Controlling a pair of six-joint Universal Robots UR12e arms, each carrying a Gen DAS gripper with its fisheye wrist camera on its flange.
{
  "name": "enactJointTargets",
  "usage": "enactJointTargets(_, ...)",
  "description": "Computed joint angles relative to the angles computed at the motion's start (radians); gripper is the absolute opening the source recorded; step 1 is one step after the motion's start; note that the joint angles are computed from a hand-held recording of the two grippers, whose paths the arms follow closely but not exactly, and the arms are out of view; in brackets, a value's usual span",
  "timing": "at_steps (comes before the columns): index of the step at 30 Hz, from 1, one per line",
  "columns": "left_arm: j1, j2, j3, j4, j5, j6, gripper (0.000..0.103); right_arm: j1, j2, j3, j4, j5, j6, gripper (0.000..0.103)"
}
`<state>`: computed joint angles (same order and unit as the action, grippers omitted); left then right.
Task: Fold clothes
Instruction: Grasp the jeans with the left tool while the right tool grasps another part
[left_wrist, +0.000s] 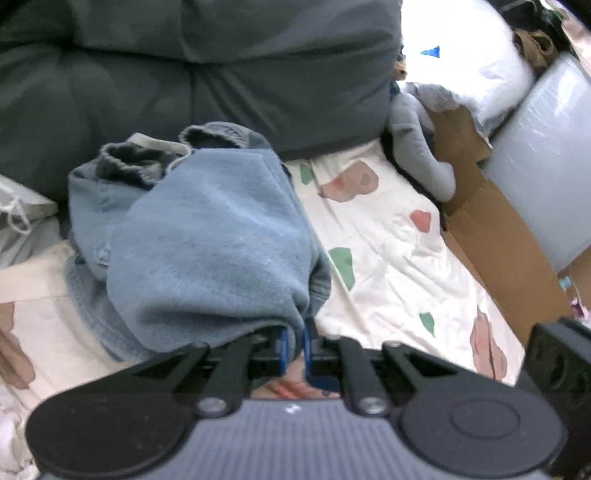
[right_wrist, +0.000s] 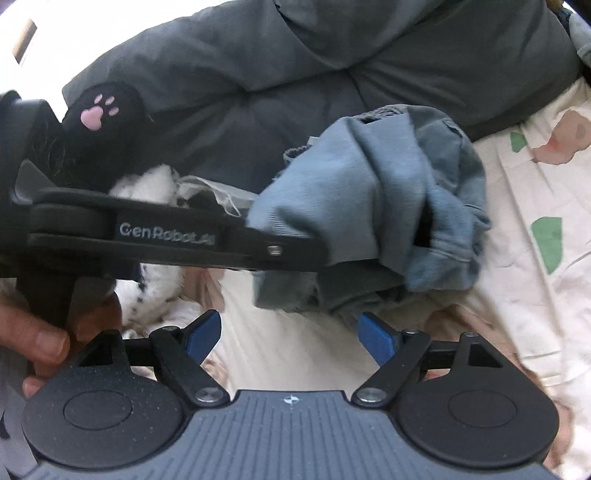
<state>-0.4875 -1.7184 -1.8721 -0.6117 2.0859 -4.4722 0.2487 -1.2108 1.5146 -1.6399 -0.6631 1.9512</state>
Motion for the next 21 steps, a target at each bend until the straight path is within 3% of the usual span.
enactJointTargets(3, 0.004, -0.002, 0.001, -0.014, -0.014, -0.021, 0.009, 0.005, -0.002, 0.026, -0.046, 0.020, 0.061, 0.063)
enactJointTargets(12, 0.011, -0.001, 0.004, -0.027, -0.043, -0.045, 0.009, 0.016, 0.001, 0.091, -0.191, 0.109, 0.218, 0.059)
enactJointTargets(15, 0.013, 0.001, 0.008, -0.034, -0.048, -0.043, 0.009, 0.021, 0.006, 0.105, -0.246, 0.108, 0.279, 0.046)
enactJointTargets(17, 0.013, 0.001, 0.009, -0.039, -0.050, -0.037, 0.009, 0.021, 0.010, 0.111, -0.271, 0.113, 0.310, 0.030)
enactJointTargets(21, 0.016, -0.004, 0.015, -0.048, -0.068, -0.008, 0.011, 0.018, 0.026, 0.094, -0.224, 0.130, 0.324, 0.020)
